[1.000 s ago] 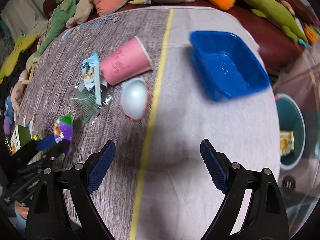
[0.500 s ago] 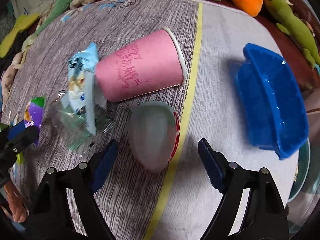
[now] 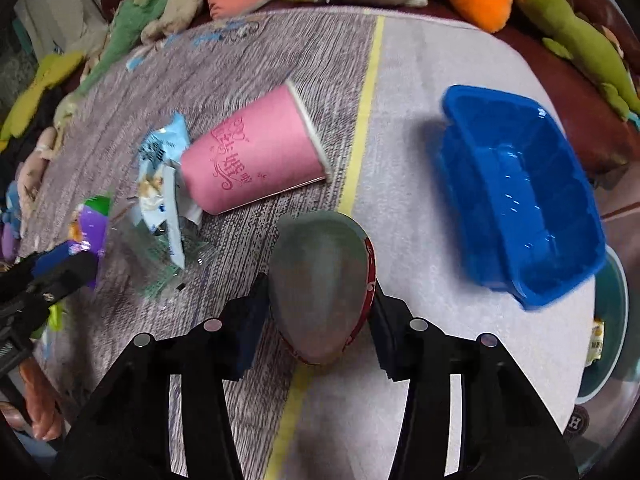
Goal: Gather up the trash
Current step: 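Carry the egg toy and egg shell over the teal bin and open both grippers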
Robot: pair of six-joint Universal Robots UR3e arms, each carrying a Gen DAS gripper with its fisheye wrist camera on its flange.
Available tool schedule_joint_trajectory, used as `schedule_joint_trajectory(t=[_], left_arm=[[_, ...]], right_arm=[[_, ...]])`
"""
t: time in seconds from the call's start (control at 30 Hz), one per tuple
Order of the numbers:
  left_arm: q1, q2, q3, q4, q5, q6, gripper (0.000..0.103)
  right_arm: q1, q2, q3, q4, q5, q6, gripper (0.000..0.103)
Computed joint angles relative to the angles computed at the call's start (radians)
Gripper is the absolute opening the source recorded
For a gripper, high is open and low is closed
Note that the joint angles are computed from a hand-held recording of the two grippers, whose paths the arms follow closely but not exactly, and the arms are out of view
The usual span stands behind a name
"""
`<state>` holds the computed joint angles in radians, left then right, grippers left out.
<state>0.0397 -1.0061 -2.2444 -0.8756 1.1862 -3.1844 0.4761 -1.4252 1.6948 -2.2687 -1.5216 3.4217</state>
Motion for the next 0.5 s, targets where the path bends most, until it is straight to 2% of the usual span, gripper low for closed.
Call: schedule_joint_trajectory(t=[0.23,0.5], left_arm=[[-0.269,-0.186,0.125,0.124,0.123,-0.14,0.046],[-0.544,-0.461,0.393,0.157,0.242,-0.237,0.046]], right_arm=[[-0.103,-0.255,0.148,0.039,0.048,-0.038,0.045],[-0.377,-0.599,0.321,0.17,0.152,-0.166,0.045]])
